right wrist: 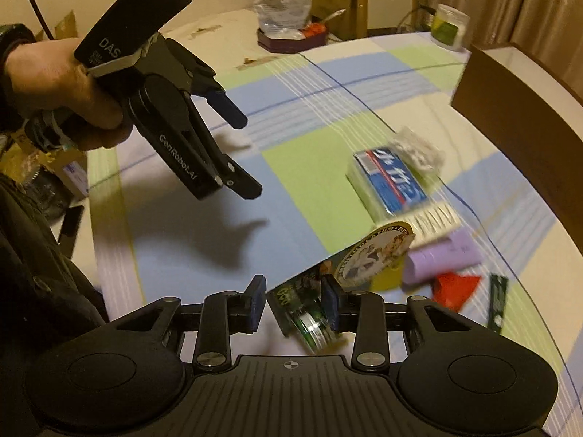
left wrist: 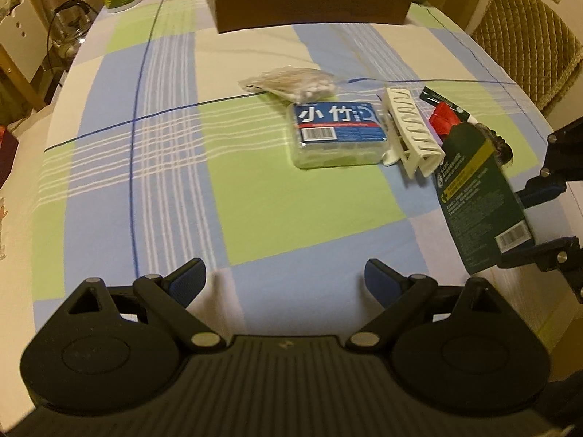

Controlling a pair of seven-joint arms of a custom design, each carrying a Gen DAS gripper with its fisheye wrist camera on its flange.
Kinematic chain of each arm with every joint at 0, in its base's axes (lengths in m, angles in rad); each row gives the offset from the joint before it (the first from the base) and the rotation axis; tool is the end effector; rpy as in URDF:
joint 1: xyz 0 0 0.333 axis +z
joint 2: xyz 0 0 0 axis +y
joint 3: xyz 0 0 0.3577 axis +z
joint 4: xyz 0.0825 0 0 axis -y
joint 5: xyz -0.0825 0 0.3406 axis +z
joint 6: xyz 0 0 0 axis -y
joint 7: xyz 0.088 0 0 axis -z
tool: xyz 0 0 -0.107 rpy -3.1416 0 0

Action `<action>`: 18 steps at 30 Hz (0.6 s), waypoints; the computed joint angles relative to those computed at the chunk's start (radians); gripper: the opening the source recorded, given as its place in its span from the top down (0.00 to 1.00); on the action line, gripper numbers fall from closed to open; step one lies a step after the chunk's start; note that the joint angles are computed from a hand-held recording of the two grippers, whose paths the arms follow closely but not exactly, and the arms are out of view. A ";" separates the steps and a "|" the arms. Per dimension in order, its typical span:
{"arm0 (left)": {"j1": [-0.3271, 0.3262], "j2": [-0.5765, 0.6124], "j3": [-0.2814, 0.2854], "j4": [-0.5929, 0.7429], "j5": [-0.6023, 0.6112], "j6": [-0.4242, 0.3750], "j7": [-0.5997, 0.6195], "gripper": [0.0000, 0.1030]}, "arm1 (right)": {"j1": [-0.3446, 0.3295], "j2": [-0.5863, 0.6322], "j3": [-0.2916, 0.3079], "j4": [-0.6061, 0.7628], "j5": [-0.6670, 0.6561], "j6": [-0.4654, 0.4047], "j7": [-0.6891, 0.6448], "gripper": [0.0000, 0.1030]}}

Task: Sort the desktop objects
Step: 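Grasp the green lip-balm card with the right tool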

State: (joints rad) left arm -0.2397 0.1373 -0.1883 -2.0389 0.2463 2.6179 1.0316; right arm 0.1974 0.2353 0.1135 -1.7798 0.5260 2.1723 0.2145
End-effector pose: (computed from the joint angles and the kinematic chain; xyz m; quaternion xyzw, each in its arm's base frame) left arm 0.5295 -0.2421 0.4919 -0.6646 0.7107 -0.1886 0.1332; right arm 0.5790 0.1996 0.5038 -0.9646 0.0858 -0.0108 0.2493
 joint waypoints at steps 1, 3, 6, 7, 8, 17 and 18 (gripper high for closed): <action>0.000 -0.008 0.002 -0.010 0.003 0.003 -0.007 0.11 | 0.004 0.006 0.003 0.006 -0.003 -0.003 0.001 0.65; 0.003 -0.024 0.006 -0.028 0.010 0.005 -0.023 0.11 | 0.011 0.017 0.010 0.016 -0.010 -0.007 -0.007 0.41; 0.011 -0.046 0.008 -0.053 0.020 0.008 -0.046 0.11 | 0.007 0.004 0.015 0.002 0.001 0.009 -0.062 0.14; 0.014 -0.053 0.009 -0.060 0.024 0.009 -0.053 0.11 | 0.002 0.003 0.014 0.005 0.004 -0.003 -0.079 0.14; 0.017 -0.057 0.009 -0.066 0.028 0.010 -0.059 0.11 | 0.002 0.006 0.009 0.014 -0.005 -0.013 -0.079 0.14; 0.029 -0.062 0.001 -0.080 0.029 0.025 -0.081 0.11 | -0.018 0.069 -0.002 0.079 -0.082 -0.050 -0.135 0.29; 0.029 -0.060 0.000 -0.078 0.027 0.023 -0.081 0.11 | -0.016 0.078 0.000 0.087 -0.093 -0.056 -0.137 0.36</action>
State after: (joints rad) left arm -0.2111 0.0774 -0.1883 -2.1167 0.2738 2.6414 0.9504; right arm 0.1812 0.3136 0.1133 -1.6930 0.4329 2.1167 0.0775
